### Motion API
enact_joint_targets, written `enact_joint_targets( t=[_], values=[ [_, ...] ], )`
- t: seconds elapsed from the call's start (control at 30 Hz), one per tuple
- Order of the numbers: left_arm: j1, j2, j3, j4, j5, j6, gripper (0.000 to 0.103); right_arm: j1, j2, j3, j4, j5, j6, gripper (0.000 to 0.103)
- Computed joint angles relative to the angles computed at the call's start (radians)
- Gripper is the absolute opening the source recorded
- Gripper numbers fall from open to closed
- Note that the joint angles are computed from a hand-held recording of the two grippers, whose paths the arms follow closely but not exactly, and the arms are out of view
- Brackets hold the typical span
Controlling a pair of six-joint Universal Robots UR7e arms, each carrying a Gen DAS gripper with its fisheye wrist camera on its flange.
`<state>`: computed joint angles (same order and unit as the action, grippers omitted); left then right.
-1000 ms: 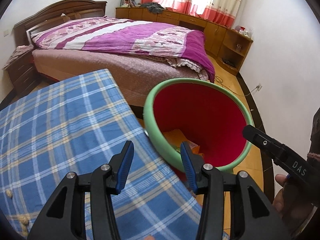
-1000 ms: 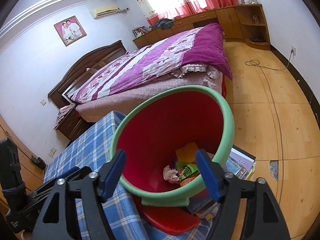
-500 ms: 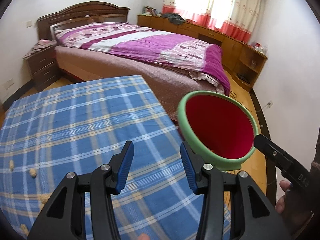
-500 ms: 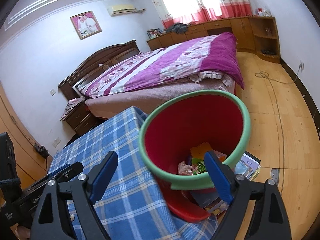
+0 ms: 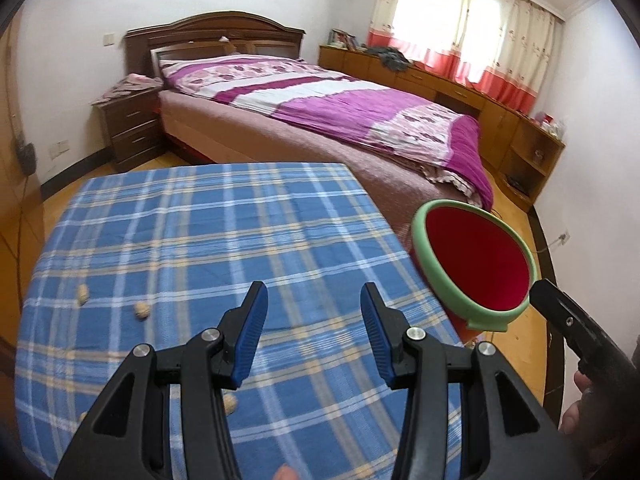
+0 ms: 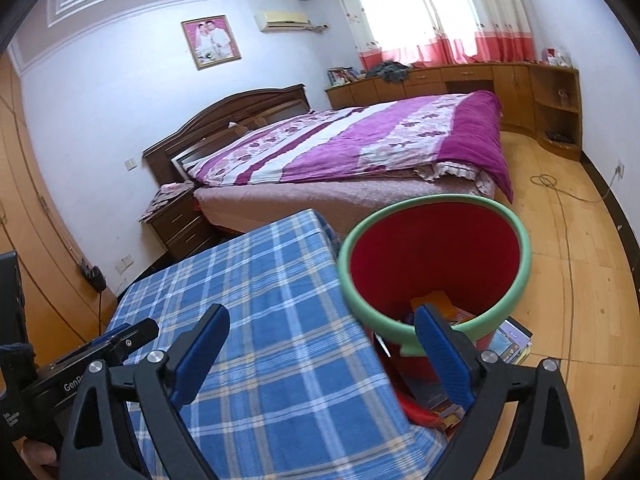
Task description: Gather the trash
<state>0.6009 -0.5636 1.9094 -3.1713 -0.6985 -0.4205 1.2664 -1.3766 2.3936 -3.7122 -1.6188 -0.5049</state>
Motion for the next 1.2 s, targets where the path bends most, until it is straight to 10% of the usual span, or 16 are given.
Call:
enact_joint_targets(
  t=[1.2],
  values=[
    [-0.094, -0.06, 0.277, -0.011, 0.3, -0.281, 0.049, 0.033, 0.19, 0.172, -0.4, 0.034, -0.111, 0.1]
  ],
)
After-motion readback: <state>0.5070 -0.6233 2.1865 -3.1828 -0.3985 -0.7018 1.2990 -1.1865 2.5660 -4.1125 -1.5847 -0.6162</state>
